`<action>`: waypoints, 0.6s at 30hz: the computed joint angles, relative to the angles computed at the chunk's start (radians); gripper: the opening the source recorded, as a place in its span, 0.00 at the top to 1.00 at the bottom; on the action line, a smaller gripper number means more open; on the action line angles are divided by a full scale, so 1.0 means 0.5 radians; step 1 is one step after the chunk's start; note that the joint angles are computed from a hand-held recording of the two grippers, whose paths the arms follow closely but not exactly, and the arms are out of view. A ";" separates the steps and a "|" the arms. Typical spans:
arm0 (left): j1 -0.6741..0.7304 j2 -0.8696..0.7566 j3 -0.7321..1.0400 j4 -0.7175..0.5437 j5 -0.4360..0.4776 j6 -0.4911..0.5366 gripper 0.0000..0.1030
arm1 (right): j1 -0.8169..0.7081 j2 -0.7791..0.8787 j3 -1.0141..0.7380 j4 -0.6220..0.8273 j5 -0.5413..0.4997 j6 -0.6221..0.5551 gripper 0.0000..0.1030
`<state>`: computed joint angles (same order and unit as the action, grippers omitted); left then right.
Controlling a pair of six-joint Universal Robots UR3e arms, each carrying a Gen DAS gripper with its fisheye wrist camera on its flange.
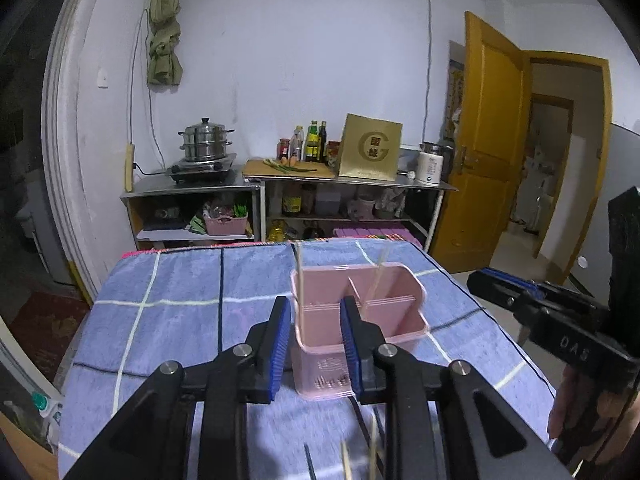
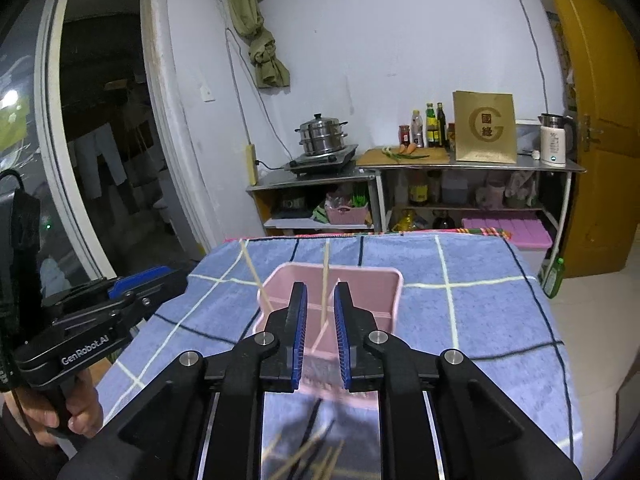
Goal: Organize utensils
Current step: 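Carry both chopsticks upright over the pink basket and open both grippers to drop them in, then move both grippers back down to the remaining wooden chopsticks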
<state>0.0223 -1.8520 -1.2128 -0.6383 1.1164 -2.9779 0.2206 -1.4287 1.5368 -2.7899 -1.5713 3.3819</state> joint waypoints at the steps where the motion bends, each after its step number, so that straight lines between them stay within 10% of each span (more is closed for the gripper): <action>1: 0.018 0.112 -0.174 0.059 -0.022 0.010 0.75 | 0.010 -0.073 0.114 -0.051 0.001 0.008 0.86; 18: 0.358 1.332 -1.684 0.318 -0.424 0.187 0.75 | 0.398 -0.664 1.026 -0.289 -0.332 0.158 0.86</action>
